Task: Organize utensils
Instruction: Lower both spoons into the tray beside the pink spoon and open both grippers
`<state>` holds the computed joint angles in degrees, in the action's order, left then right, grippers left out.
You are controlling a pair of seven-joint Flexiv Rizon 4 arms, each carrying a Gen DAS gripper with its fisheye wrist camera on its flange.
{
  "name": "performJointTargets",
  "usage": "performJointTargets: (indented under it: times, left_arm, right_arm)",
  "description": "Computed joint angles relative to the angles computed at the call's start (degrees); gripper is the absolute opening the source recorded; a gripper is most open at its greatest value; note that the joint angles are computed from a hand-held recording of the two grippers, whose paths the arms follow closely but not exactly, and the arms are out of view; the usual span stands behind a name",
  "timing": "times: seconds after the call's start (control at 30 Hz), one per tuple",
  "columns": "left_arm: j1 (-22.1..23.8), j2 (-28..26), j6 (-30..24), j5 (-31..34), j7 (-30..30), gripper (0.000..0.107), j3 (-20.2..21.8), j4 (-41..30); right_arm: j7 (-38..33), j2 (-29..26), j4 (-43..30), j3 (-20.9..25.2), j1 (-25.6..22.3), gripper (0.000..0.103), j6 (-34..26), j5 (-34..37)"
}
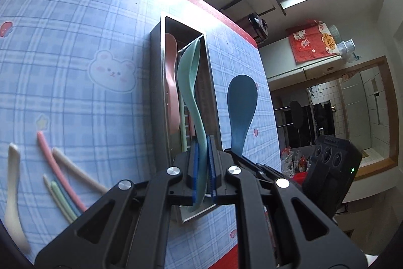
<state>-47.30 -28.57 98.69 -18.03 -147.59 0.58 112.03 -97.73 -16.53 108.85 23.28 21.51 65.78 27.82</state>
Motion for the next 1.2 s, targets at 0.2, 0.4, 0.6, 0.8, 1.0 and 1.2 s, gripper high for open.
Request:
performJointTargets:
  times: [0.2,0.4,0.6,0.8,1.0,1.2]
  left_arm:
    - [5.4,-3.2,-2.8,-0.5,0.5,0.011,-3.6,-4.3]
    - [8.2,-5.6,-5.7,0.0,0.5,0.011,-5.2,-7.4]
    - [10.3,-7.5,-7.7,0.8,0.8,0.011,-6.3,-9.8]
    - [13.2,-7.9,-7.3,1.1,2.5,0.011,-9.0,-9.6]
    - [13.8,-7.9,-7.0,0.6,3.0,0.013,-9.3,-9.7]
    - [11.9,-5.8,-6.4,1.2,3.1,0.014,-6.4,-8.8]
  right_arm:
    - [-0.1,-3.9,-4.5,-1.2,-0.2,0.007,-2.8,-3.1]
    - [-0.5,-6.4,-6.9,-0.9,-0.8,0.007,-4.5,-4.4]
    - [0.7,-8.4,-8.3,-1.2,0.1,0.007,-5.2,-6.9]
    - [3.5,-10.9,-10.3,-2.2,1.7,0.007,-5.2,-11.0]
    - [5.3,-12.7,-12.6,-2.6,2.9,0.01,-5.5,-15.5]
    - [5.7,-10.5,-10.9,-2.6,2.8,0.035,-3.3,-17.8]
